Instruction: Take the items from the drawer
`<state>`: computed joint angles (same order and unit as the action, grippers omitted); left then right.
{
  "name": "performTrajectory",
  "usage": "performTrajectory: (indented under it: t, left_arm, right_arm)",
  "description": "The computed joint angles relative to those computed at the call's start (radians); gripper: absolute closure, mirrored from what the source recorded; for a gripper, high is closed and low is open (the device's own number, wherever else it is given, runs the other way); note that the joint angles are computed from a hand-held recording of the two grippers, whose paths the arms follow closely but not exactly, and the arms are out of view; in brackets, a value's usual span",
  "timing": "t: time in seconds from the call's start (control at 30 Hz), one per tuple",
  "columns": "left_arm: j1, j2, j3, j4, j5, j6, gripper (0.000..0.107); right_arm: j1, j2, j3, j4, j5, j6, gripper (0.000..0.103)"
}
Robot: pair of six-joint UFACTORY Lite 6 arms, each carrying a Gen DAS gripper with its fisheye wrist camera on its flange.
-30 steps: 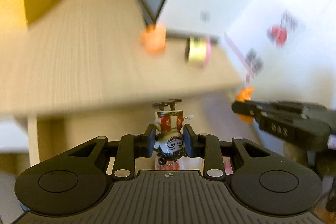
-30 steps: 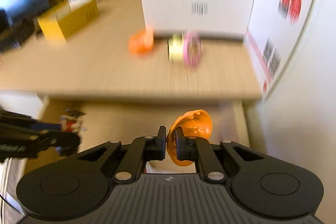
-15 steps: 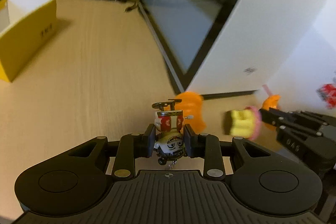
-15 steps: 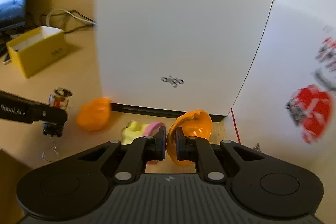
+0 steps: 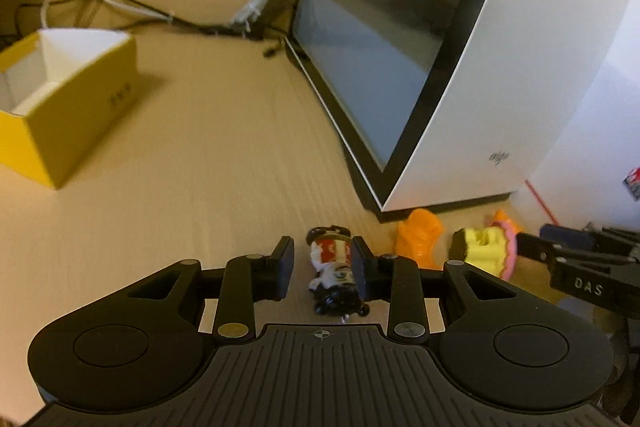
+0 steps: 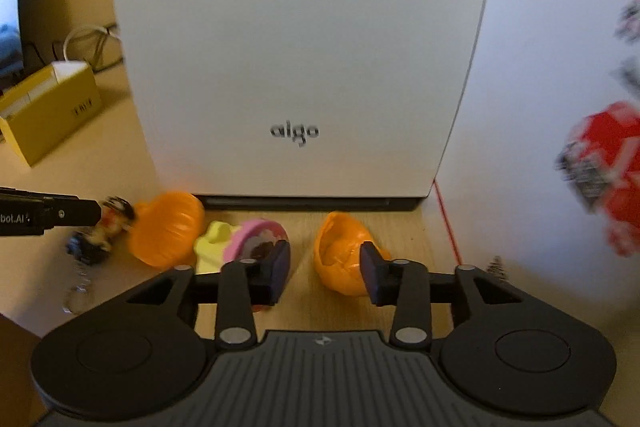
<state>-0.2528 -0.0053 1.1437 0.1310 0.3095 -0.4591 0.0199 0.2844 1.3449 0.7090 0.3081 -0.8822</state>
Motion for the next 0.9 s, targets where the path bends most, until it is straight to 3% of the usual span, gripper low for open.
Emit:
performTrajectory:
  t: [0.2, 0.27, 0.4, 0.57, 0.77, 0.9]
  left_arm:
    - [-0.084, -0.273, -0.186, 0.189, 0.094, -0.187, 0.073]
    - [-0.119, -0.361, -0.255, 0.178, 0.131, -0.169, 0.073]
    - [-0.143, -0.483, -0.389, -0.065, 0.213, 0.075, 0.073]
    - [-0.172, -0.472, -0.488, -0.333, 0.333, 0.282, 0.073]
    - [-0.261, -0.513, -0.558, -0.282, 0.329, 0.128, 0.073]
    - [-0.312, -0.561, -0.583, -0.127, 0.342, -0.097, 0.074]
  right_arm:
    - [-0.017, -0.225, -0.18, 0.044, 0.057, -0.034, 0.058]
    - [-0.061, -0.32, -0.26, 0.078, 0.117, -0.088, 0.054]
    - [-0.091, -0.456, -0.376, 0.051, 0.219, -0.116, 0.05]
    - [-0.109, -0.515, -0.463, -0.018, 0.374, -0.154, 0.047]
    - [-0.035, -0.54, -0.558, -0.169, 0.394, -0.008, 0.047]
    - [0.011, -0.495, -0.581, -0.266, 0.372, 0.114, 0.047]
